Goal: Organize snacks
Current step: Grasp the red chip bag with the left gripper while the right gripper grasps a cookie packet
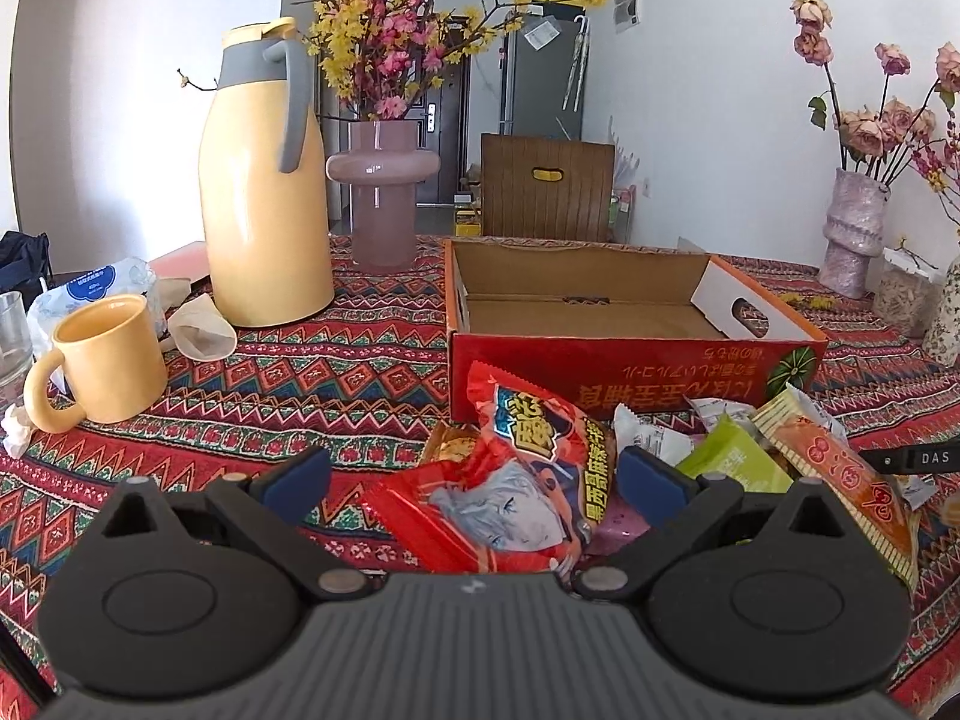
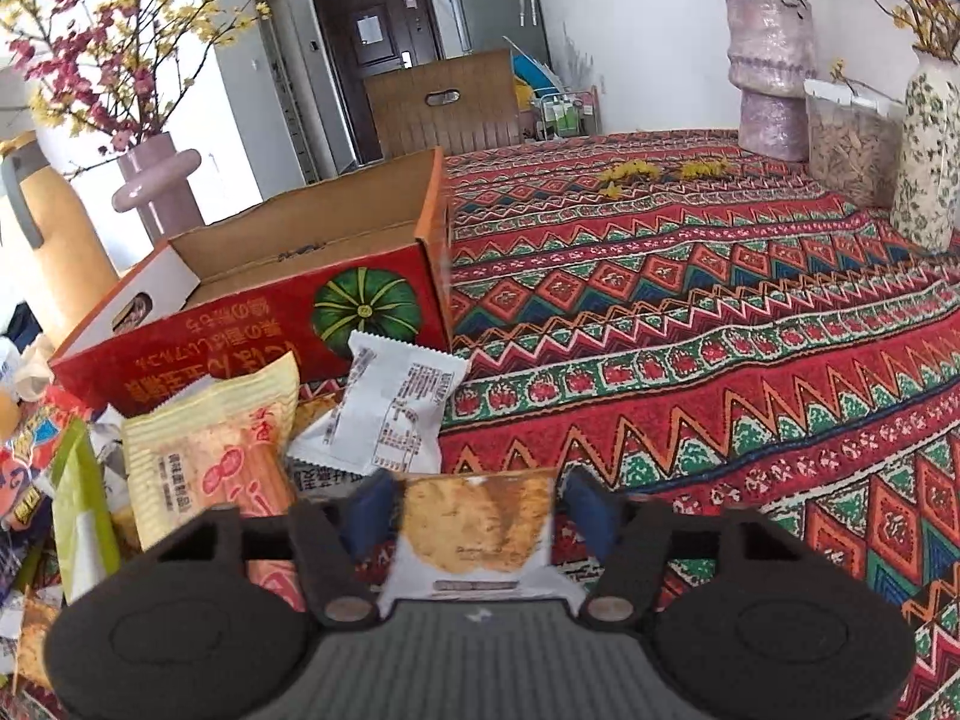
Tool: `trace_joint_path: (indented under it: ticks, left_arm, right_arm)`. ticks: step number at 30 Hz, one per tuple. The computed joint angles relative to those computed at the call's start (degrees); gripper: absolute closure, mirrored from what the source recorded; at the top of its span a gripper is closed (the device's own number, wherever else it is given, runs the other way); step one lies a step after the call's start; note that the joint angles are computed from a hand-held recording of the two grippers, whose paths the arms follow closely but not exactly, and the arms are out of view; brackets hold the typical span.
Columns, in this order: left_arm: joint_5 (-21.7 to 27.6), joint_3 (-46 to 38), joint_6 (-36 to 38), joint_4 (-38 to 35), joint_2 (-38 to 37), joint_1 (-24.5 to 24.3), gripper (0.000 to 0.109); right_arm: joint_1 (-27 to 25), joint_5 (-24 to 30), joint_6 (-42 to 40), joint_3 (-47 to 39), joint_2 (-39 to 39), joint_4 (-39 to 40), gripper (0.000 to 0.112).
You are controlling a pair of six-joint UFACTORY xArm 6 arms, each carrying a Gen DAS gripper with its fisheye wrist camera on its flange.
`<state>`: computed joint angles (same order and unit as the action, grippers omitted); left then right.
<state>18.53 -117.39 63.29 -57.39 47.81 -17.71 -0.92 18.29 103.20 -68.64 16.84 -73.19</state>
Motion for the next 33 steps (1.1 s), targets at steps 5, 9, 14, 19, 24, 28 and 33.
trace_joint_path:
  ticks: [5, 9, 14, 19, 24, 28, 33]
  left_arm:
    - [-0.1, -0.1, -1.9, 2.2, 0.3, 0.2, 0.006]
    - [-0.2, -0.6, -3.3, 3.6, 0.8, 0.3, 0.006]
    - [-0.4, -0.2, -3.8, 4.5, 0.5, 0.2, 0.006]
    - [-0.4, -0.8, -5.2, 6.8, 0.7, -0.1, 0.006]
    - [0.4, -3.0, -7.5, 12.0, 1.6, -0.6, 0.006]
    - [5.4, -9.5, -17.9, 27.1, 5.2, -0.9, 0.006]
    - [10.8, -18.1, -23.5, 36.6, 10.5, -1.5, 0.006]
  right_arm:
    - [0.3, 0.9, 3.9, 1.8, -1.6, -3.8, 0.040]
    - [0.6, 1.6, 5.3, 4.1, -3.9, -7.3, 0.038]
    - [0.5, 1.7, -2.2, 4.5, -3.5, -2.8, 0.039]
    - [1.4, 3.0, -5.2, 3.9, -3.1, -3.3, 0.067]
    - [1.8, 3.7, 3.4, 4.8, -4.2, -10.9, 0.072]
    - [3.3, 6.9, 12.8, 6.1, -5.7, -18.3, 0.072]
    - [4.0, 7.4, 20.9, 7.2, -6.7, -23.6, 0.072]
